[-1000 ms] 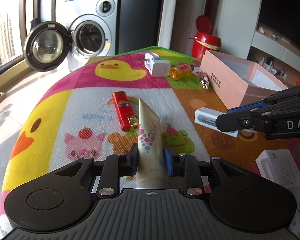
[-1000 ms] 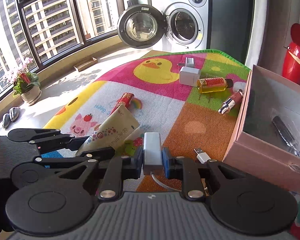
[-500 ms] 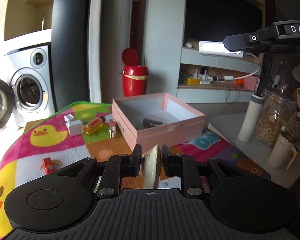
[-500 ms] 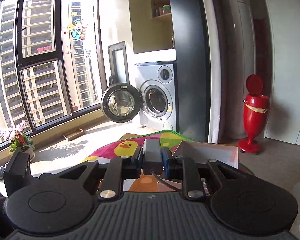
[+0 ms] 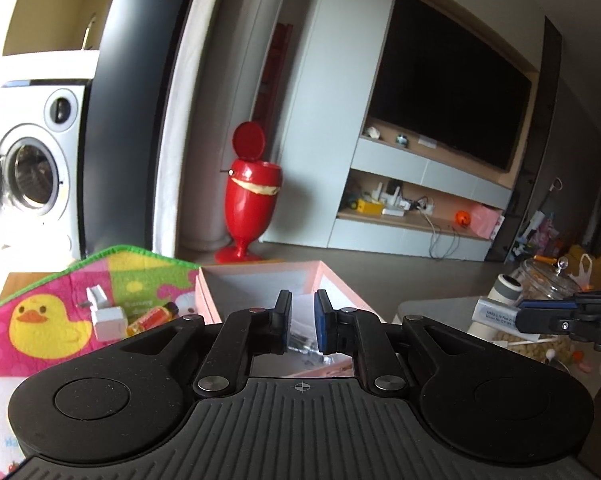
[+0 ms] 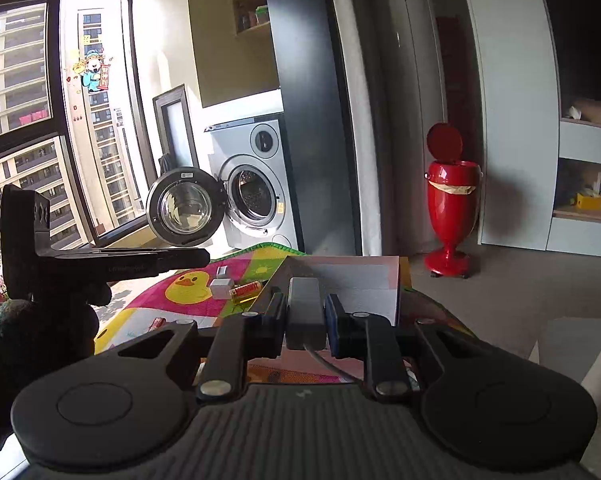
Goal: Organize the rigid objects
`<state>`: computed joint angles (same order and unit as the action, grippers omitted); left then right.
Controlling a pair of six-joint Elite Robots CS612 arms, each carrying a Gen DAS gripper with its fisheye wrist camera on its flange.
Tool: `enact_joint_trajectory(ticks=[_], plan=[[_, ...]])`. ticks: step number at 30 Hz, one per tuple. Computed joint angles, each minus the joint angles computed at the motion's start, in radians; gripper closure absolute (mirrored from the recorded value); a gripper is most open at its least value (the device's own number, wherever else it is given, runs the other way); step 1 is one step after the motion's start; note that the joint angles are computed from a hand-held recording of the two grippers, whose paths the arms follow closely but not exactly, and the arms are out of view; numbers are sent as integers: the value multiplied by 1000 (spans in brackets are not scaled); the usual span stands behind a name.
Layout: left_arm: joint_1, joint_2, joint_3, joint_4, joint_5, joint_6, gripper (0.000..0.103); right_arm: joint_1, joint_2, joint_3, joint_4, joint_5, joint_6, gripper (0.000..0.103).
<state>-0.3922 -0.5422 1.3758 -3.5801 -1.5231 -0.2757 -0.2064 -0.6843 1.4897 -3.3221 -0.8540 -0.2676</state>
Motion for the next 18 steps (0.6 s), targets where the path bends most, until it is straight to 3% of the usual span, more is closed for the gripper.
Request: enact_joint_trajectory(ticks=[4, 7, 9, 11, 16, 18], plan=[[11, -3, 31, 109, 24, 52, 89, 19, 26, -8, 37, -96, -35, 83], [16, -6, 43, 222, 54, 159, 87, 32, 44, -23, 96, -125, -65, 83], [12, -10, 54, 284, 100, 255, 85, 41, 53, -37, 140, -129, -74, 83], [4, -6, 69, 287, 174, 309, 84, 48, 62, -47, 168, -135, -84, 83], [21, 7, 69, 211, 183, 256, 84, 68, 81, -68, 237, -153, -111, 83], [29, 10, 59, 228, 162, 252, 84, 76, 88, -75, 259, -162, -127, 83]])
